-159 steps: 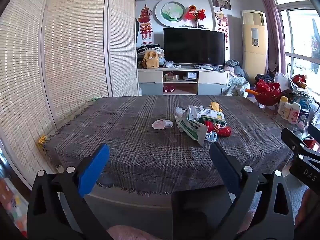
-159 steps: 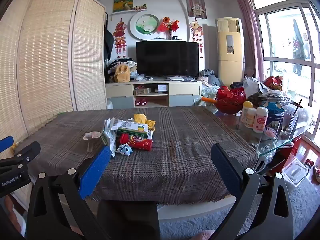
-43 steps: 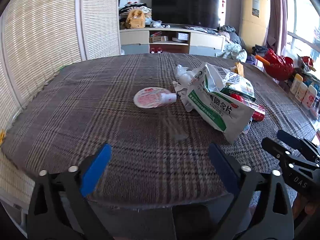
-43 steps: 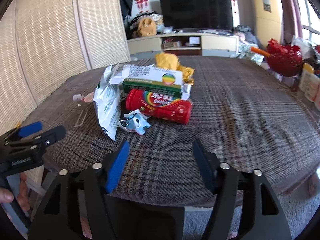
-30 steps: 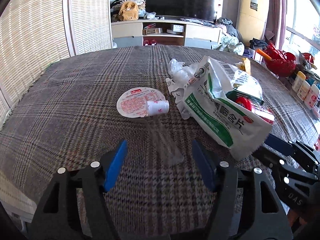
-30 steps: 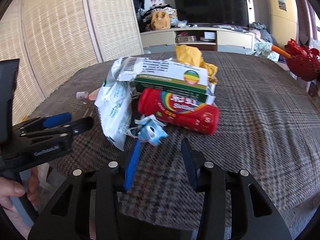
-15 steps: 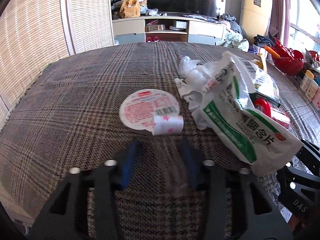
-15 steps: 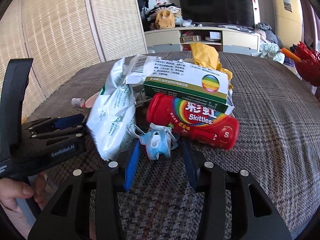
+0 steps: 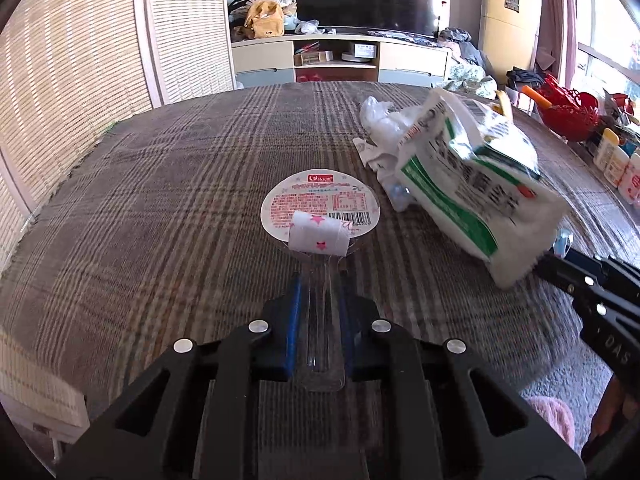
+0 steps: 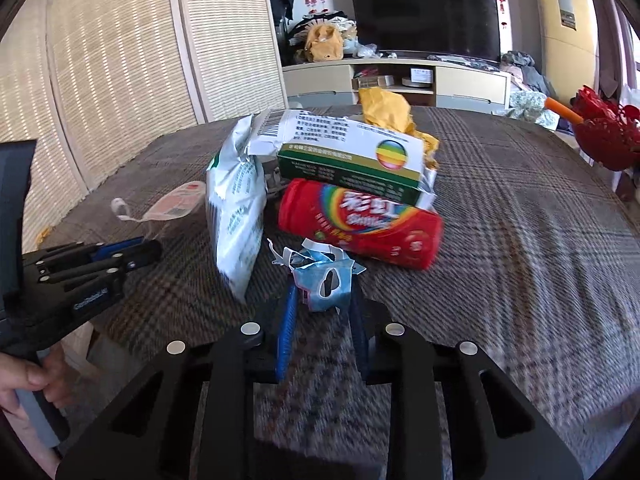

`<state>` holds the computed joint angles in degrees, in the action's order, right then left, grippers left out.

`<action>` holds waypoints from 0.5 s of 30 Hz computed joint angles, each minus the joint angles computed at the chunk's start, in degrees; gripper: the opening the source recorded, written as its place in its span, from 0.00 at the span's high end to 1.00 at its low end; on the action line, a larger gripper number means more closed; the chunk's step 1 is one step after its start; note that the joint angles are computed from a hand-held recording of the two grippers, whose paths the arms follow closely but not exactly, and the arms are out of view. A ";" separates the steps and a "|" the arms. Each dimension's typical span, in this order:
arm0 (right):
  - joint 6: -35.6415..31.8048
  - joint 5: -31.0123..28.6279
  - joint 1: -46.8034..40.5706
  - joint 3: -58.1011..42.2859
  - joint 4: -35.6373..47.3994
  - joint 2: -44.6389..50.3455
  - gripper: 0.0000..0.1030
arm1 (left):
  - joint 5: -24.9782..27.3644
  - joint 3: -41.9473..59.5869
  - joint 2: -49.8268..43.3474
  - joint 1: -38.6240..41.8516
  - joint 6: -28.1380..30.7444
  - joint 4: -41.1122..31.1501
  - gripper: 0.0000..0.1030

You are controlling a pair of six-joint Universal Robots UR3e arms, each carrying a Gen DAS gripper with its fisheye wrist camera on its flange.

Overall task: Collect trash
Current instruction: 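Carry the cup and blue wrapper down to the bin and open both grippers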

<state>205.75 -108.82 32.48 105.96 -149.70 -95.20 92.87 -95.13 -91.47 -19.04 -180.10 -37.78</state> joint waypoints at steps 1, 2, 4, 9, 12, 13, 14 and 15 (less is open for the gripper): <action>0.42 -0.94 0.83 0.64 0.55 -0.82 0.75 | 0.86 -1.39 0.99 -0.65 0.08 0.59 0.85; 0.63 -1.28 1.03 0.91 1.01 -1.39 0.75 | 2.21 -3.17 2.37 -1.64 0.16 1.24 0.85; 1.80 -2.27 2.08 1.72 1.88 -2.69 0.75 | 2.99 -5.09 4.23 -2.63 -0.16 1.43 0.85; 4.47 -5.46 5.70 3.74 4.46 -5.87 0.75 | -0.08 -10.73 11.40 -2.36 -1.41 -0.09 0.85; 6.41 -7.68 8.33 3.85 6.69 -7.01 0.75 | 0.58 -13.57 14.83 -3.80 -2.42 -0.48 0.85; 6.98 -8.14 9.09 4.07 7.11 -7.52 0.75 | 0.82 -14.52 15.86 -4.65 -3.09 -0.53 0.85; 7.46 -8.48 9.84 4.29 7.23 -7.93 0.75 | 1.03 -15.54 17.34 -5.33 -3.56 -0.76 0.85; 7.72 -8.81 10.65 4.69 7.18 -8.45 0.75 | 1.74 -16.26 18.34 -6.11 -4.01 -0.89 0.85</action>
